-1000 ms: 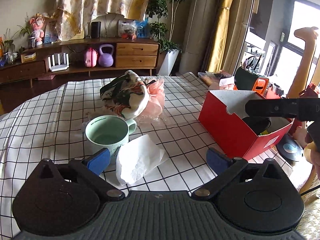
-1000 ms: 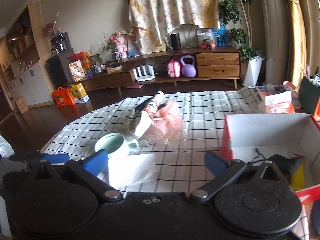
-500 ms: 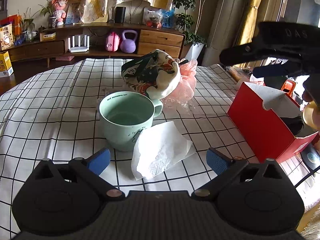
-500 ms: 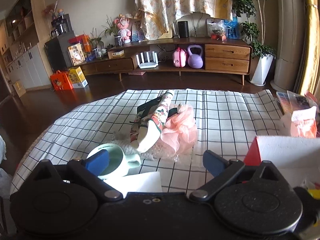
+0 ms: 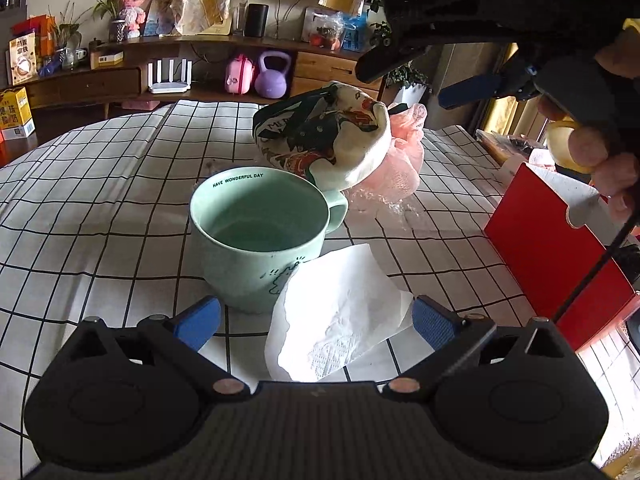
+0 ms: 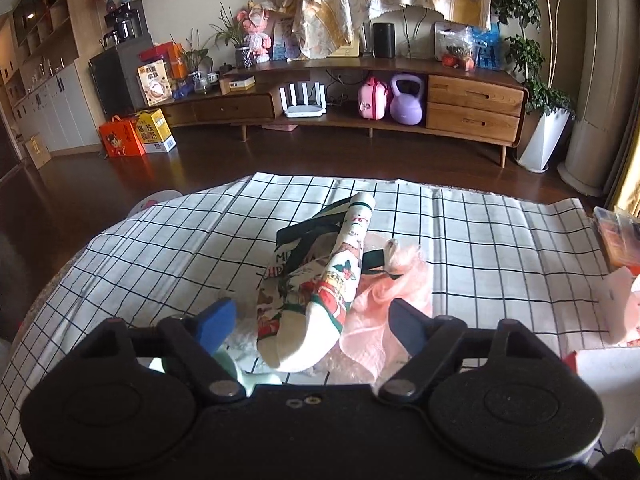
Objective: Organize soft objects
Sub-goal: 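Withdraw the left tool from the box while the right tool reaches toward the floral bag, then grasp the white tissue with the left tool while the right tool grasps the floral bag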
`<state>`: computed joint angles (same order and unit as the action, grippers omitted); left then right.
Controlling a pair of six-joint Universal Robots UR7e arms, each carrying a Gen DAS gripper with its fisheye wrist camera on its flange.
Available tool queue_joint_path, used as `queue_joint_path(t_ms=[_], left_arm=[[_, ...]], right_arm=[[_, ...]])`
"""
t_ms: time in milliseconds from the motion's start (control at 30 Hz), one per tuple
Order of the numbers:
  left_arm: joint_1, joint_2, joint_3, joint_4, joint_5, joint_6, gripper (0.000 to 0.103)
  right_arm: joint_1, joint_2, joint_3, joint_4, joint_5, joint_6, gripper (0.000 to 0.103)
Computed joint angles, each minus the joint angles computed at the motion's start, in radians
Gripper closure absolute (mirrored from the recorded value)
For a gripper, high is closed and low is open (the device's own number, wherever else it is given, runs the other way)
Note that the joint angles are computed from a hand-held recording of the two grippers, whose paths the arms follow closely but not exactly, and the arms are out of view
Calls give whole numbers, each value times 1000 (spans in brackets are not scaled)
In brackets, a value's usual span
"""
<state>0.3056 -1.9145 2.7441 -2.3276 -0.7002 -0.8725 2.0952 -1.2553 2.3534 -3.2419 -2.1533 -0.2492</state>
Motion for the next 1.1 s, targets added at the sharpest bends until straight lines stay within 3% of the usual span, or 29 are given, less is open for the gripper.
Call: queue_joint_path(t_ms=[267, 433, 567, 767, 900, 1100], left_arm=[[49, 91, 25, -177, -7, 77, 1], [80, 143, 30, -256, -7, 106, 18], [100, 165, 29, -280, -6, 96, 25], [96, 154, 25, -238, -32, 91, 67], [65, 138, 22, -167, -17, 60, 77], [61, 130, 26, -186, -29, 81, 94]], right_arm=[[-35, 100, -55, -32, -11, -14, 28], [-55, 125, -64, -53, -9, -23, 31], [-58, 138, -65, -76, -11, -41, 42], [-56, 157, -60, -113, -18, -67, 57], [-46, 163, -55, -135, -30, -91, 61], [-36, 155, -42, -155, -25, -103, 68]])
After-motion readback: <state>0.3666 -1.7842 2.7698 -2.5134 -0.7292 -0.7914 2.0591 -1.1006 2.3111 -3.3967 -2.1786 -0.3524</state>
